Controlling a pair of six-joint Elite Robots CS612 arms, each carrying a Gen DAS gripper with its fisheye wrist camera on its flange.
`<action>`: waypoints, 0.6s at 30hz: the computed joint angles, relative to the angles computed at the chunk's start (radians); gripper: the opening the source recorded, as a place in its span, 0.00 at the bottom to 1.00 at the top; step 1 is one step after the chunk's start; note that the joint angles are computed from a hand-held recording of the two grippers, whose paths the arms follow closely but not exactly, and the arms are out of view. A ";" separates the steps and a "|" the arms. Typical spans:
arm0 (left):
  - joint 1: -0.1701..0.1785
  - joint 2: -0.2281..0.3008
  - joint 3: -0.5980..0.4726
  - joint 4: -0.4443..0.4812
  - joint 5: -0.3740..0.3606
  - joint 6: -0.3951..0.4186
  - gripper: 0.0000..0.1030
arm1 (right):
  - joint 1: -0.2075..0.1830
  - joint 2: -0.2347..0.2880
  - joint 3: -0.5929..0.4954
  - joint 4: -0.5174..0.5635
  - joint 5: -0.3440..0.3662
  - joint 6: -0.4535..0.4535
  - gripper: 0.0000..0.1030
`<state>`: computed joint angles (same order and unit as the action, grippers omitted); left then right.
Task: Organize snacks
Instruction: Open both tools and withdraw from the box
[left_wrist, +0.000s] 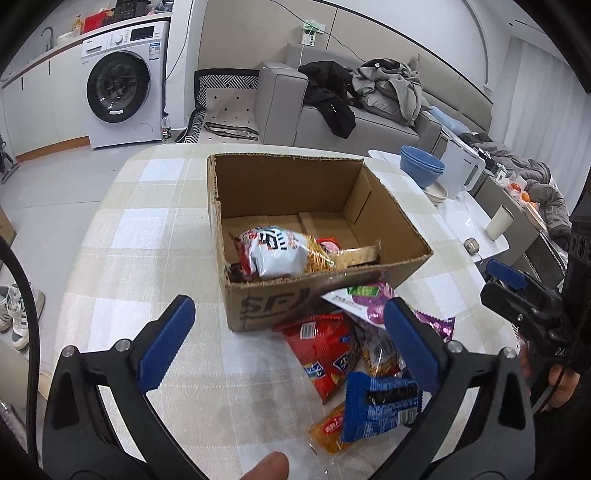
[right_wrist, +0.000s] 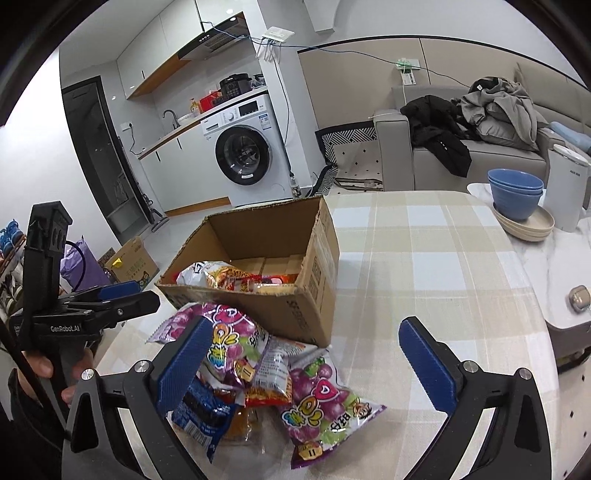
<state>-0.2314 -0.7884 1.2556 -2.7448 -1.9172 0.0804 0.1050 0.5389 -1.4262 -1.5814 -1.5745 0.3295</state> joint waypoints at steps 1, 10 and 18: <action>0.000 -0.003 0.006 -0.001 0.001 -0.002 0.99 | 0.001 0.003 -0.006 0.009 0.000 0.001 1.00; -0.001 -0.034 0.075 0.006 -0.004 0.026 0.99 | 0.008 0.017 -0.037 0.036 -0.012 0.020 1.00; -0.015 -0.053 0.114 0.023 0.004 0.071 0.99 | 0.007 0.026 -0.058 0.062 -0.018 0.040 1.00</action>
<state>-0.2459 -0.8411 1.3700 -2.7222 -1.9133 0.1512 0.1119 0.5650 -1.4845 -1.5198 -1.5922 0.3694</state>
